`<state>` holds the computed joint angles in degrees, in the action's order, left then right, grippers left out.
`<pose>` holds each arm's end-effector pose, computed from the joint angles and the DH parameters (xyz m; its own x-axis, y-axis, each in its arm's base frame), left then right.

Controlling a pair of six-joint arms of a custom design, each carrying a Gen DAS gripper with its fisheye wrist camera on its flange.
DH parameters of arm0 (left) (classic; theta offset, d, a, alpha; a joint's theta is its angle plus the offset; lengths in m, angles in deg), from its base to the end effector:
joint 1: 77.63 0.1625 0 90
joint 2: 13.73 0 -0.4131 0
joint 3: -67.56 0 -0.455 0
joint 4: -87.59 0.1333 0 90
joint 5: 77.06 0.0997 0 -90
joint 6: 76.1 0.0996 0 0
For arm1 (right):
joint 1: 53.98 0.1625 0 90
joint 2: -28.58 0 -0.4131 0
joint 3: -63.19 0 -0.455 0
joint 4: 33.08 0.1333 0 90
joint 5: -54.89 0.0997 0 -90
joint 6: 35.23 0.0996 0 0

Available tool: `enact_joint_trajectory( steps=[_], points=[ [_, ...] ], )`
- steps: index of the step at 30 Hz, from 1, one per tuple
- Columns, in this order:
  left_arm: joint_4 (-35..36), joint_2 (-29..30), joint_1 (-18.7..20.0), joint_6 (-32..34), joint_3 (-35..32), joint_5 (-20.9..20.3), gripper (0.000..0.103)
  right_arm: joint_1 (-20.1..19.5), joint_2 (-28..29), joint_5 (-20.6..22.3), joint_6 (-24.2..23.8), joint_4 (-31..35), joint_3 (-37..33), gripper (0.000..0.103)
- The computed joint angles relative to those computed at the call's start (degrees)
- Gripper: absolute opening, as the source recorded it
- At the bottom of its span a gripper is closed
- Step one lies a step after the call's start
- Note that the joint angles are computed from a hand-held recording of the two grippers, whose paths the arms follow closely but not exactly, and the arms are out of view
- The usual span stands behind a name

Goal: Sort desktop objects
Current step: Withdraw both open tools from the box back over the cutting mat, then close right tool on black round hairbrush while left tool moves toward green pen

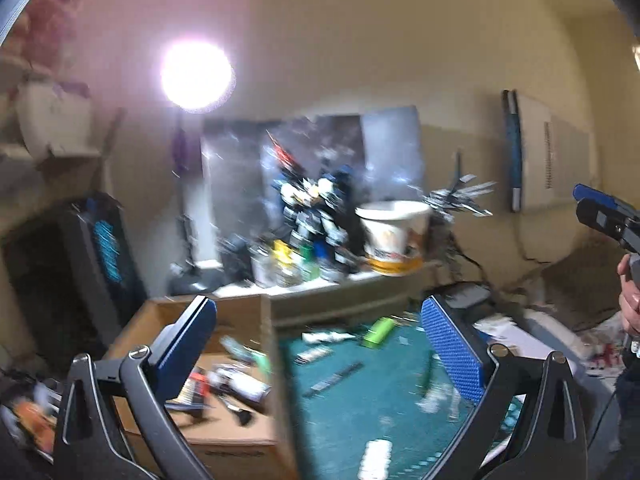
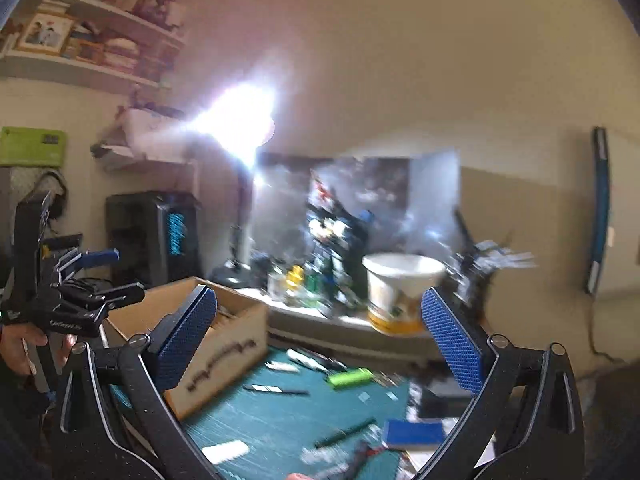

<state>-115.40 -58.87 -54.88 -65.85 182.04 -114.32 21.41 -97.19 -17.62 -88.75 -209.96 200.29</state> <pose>-0.4395 -0.4148 0.0548 -0.6102 0.3902 -0.6895 0.7884 0.2138 -0.5768 0.0769 -0.3523 0.4811 -0.6430 -0.2186 0.7340 -0.7637 0.1106 -0.6360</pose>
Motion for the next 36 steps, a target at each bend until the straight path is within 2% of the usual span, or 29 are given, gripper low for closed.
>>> enact_joint_trajectory(
  steps=[3,6,10,16,19,22,24,26,28,31,33,36],
  points=[
    [0.48,1.35,2.06,-3.43,0.16,-6.92,0.103,-4.45,-2.27,1.18,0.65,4.25,-0.07,0.103],
    [0.90,3.10,3.68,-5.59,0.00,-10.67,0.103,-8.31,-3.10,0.77,1.26,7.71,-0.56,0.103],
    [3.59,5.10,5.54,-10.75,-0.33,-11.75,0.103,-13.72,-3.75,0.91,2.15,12.89,-1.20,0.103],
    [8.35,6.52,7.87,-13.15,-0.55,-14.83,0.103,-18.37,-1.24,-2.56,5.26,18.82,-2.49,0.103],
    [12.56,7.00,8.32,-14.33,-1.22,-14.30,0.103,-19.86,0.82,-4.55,7.28,20.73,-3.11,0.101],
    [14.64,7.76,8.53,-14.10,-1.77,-13.53,0.103,-18.84,3.48,-8.82,9.13,19.46,-2.80,0.097],
    [14.94,7.86,8.52,-14.05,-1.57,-13.34,0.103,-17.48,5.55,-12.28,9.17,18.60,-2.36,0.081],
    [15.16,7.86,8.68,-14.25,-1.36,-13.25,0.103,-15.90,8.22,-16.36,8.72,16.69,-1.63,0.078],
    [15.57,7.82,8.96,-14.45,-1.22,-13.27,0.103,-14.93,11.01,-18.41,8.32,14.57,-1.25,0.075],
    [16.35,7.50,9.48,-14.96,-0.96,-13.34,0.103,-13.62,15.20,-21.77,8.58,11.96,-1.50,0.063],
    [16.76,7.25,9.81,-15.46,-0.79,-13.52,0.103,-13.11,18.09,-23.97,9.24,11.77,-2.56,0.051],
    [16.77,6.89,10.15,-16.09,-0.29,-13.57,0.103,-12.63,21.66,-27.38,9.69,9.01,-3.34,0.046]
  ],
)
